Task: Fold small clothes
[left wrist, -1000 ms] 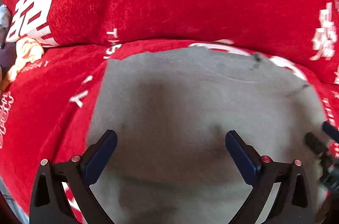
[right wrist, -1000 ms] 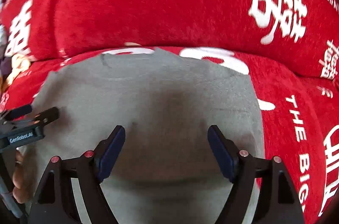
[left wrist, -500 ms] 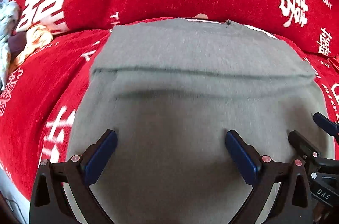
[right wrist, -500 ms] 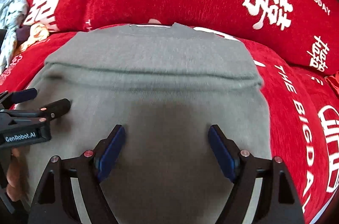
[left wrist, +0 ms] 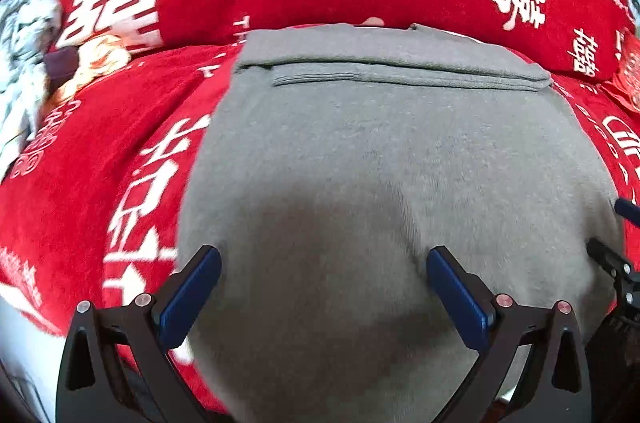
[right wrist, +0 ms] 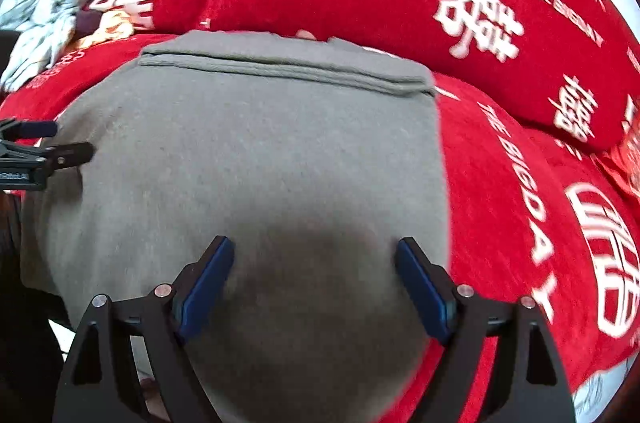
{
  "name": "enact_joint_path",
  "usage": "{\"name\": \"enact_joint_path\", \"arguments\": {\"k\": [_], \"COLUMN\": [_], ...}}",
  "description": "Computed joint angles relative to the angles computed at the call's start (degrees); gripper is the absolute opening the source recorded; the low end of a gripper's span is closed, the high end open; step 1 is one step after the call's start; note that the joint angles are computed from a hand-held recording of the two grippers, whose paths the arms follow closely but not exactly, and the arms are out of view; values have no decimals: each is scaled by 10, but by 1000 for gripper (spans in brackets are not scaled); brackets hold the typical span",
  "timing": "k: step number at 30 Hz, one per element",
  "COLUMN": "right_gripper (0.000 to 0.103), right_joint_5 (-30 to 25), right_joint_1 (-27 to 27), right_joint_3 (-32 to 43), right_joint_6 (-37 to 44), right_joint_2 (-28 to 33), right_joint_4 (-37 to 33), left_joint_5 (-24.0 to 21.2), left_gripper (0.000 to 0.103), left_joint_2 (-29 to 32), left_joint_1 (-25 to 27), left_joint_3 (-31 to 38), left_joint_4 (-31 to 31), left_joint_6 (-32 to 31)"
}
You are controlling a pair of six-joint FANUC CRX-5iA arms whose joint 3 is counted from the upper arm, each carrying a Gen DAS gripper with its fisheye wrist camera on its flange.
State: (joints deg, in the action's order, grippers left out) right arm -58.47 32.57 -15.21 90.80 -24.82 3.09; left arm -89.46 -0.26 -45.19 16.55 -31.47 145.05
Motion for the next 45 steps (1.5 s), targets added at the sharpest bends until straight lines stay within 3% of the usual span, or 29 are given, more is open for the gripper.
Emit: {"name": "enact_joint_path", "arguments": {"k": [4, 7, 9, 14, 17, 22, 25, 26, 30, 33, 35, 36, 38, 40, 45], "right_gripper": [86, 86, 86, 90, 90, 90, 90, 90, 89, 82, 76, 74, 61, 55, 54], "right_joint_5": [2, 11, 28, 15, -5, -64, -120, -131, -139, -138, -151, -156, -167, -191, -213], "right_joint_1": [38, 111, 119, 28, 4, -115, -195, -209, -222, -201, -207, -210, -216, -231, -246], "right_joint_3": [-17, -65, -90, -67, -54, 1, 36, 40, 36, 30, 32, 31, 34, 44, 50], "right_joint_6": [13, -19, -32, 1, 5, 80, 126, 129, 140, 139, 145, 147, 150, 154, 155], "right_joint_2": [-39, -59, -73, -65, -68, -56, -18, -9, -9, -15, -16, -16, -13, -3, 8], "right_joint_4": [-11, 65, 86, 7, -9, -138, -215, -226, -243, -231, -244, -248, -257, -278, -301], "left_joint_5": [-1, 4, 16, 9, 16, 81, 153, 170, 134, 101, 91, 90, 92, 96, 100], "left_gripper": [103, 103, 103, 103, 103, 103, 103, 103, 103, 89, 67, 61, 38, 32, 25], "left_joint_2": [25, 29, 7, -44, -86, -173, -204, -204, -148, -120, -123, -128, -136, -137, -137], "left_joint_1": [-34, -41, -26, -17, -29, 17, 73, 79, 34, 11, 2, 0, -3, -3, -4], "left_joint_3": [21, 9, -16, -65, -95, -197, -261, -268, -213, -177, -171, -172, -174, -175, -172], "left_joint_4": [-9, -11, 9, 24, 19, 90, 171, 185, 148, 125, 112, 109, 106, 108, 109], "left_joint_6": [-16, -5, 9, 48, 98, 149, 131, 126, 139, 138, 155, 160, 163, 157, 150]}}
